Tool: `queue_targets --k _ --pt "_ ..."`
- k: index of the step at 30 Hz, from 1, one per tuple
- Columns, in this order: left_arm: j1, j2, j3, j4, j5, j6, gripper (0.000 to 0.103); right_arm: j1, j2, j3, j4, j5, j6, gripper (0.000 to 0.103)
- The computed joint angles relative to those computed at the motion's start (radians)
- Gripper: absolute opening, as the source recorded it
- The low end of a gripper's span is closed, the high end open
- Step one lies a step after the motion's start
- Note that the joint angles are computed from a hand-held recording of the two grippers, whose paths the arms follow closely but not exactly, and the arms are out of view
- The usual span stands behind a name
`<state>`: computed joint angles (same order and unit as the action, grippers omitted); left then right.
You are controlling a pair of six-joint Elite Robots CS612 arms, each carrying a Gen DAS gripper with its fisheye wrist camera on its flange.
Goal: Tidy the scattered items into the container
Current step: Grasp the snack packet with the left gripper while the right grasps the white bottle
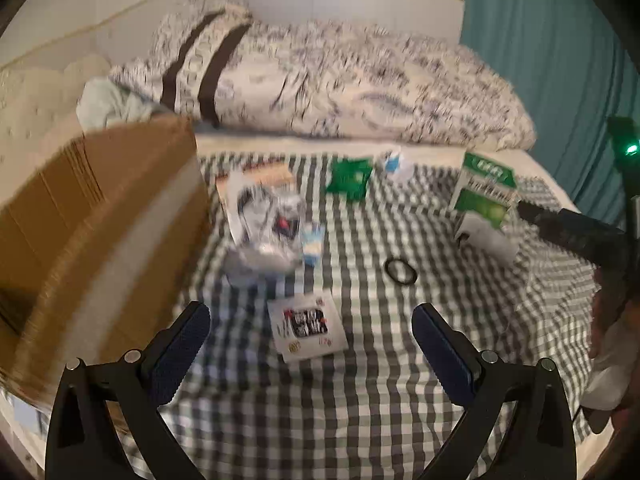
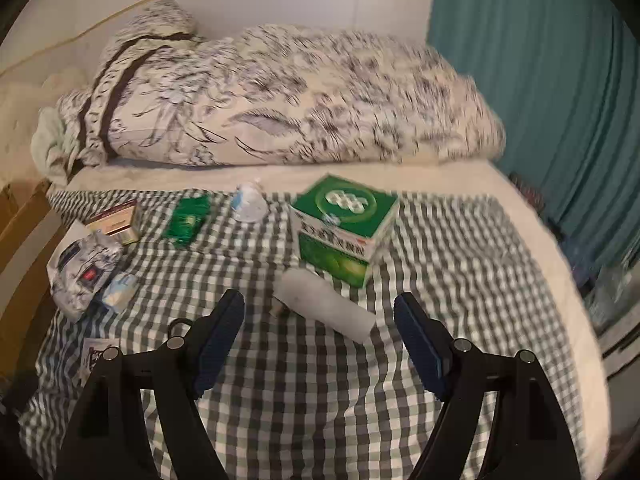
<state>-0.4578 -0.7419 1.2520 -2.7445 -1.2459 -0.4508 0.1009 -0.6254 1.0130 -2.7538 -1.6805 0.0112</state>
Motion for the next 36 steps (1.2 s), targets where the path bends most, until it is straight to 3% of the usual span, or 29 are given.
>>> queue_targets --k 4,10,15,18,22,25,29,30,31,32,34,36 --pt "0.002 0.039 -0.037 0.049 -0.002 -0.036 0.103 -0.014 0.021 -0.010 0.010 0.016 0.005 0.077" --pt "0.009 0.087 -0.081 0.099 0.012 -0.067 0.103 -0.021 0.073 -0.048 0.015 0.012 -0.063 0.077" --pt "0.015 0.122 -0.125 0.170 0.018 -0.081 0.103 -0.015 0.125 -0.097 0.016 -0.071 -0.126 0.077" --pt "0.012 0.134 -0.132 0.160 0.037 -0.074 0.103 -0.015 0.145 -0.122 0.020 -0.073 -0.149 0.077" --pt "0.014 0.142 -0.144 0.164 0.034 -0.081 0.103 0.003 0.185 -0.184 0.015 -0.124 -0.246 0.077" --pt "0.014 0.148 -0.154 0.166 0.037 -0.087 0.103 0.019 0.219 -0.247 0.072 -0.163 -0.293 0.076" --pt "0.017 0.148 -0.153 0.159 0.024 -0.085 0.102 0.029 0.214 -0.230 0.049 -0.176 -0.327 0.054" --pt "0.017 0.144 -0.147 0.156 0.022 -0.085 0.097 0.029 0.206 -0.217 0.047 -0.174 -0.320 0.051" --pt "0.017 0.138 -0.139 0.149 0.019 -0.081 0.087 0.030 0.202 -0.211 0.050 -0.173 -0.316 0.037" --pt "0.015 0.132 -0.129 0.137 0.018 -0.074 0.079 0.030 0.190 -0.195 0.059 -0.169 -0.313 0.034" --pt "0.014 0.118 -0.105 0.104 0.002 -0.049 0.052 0.027 0.171 -0.174 0.078 -0.148 -0.293 0.033" --pt "0.011 0.109 -0.089 0.094 0.002 -0.034 0.042 0.016 0.136 -0.131 0.103 -0.077 -0.236 0.032"
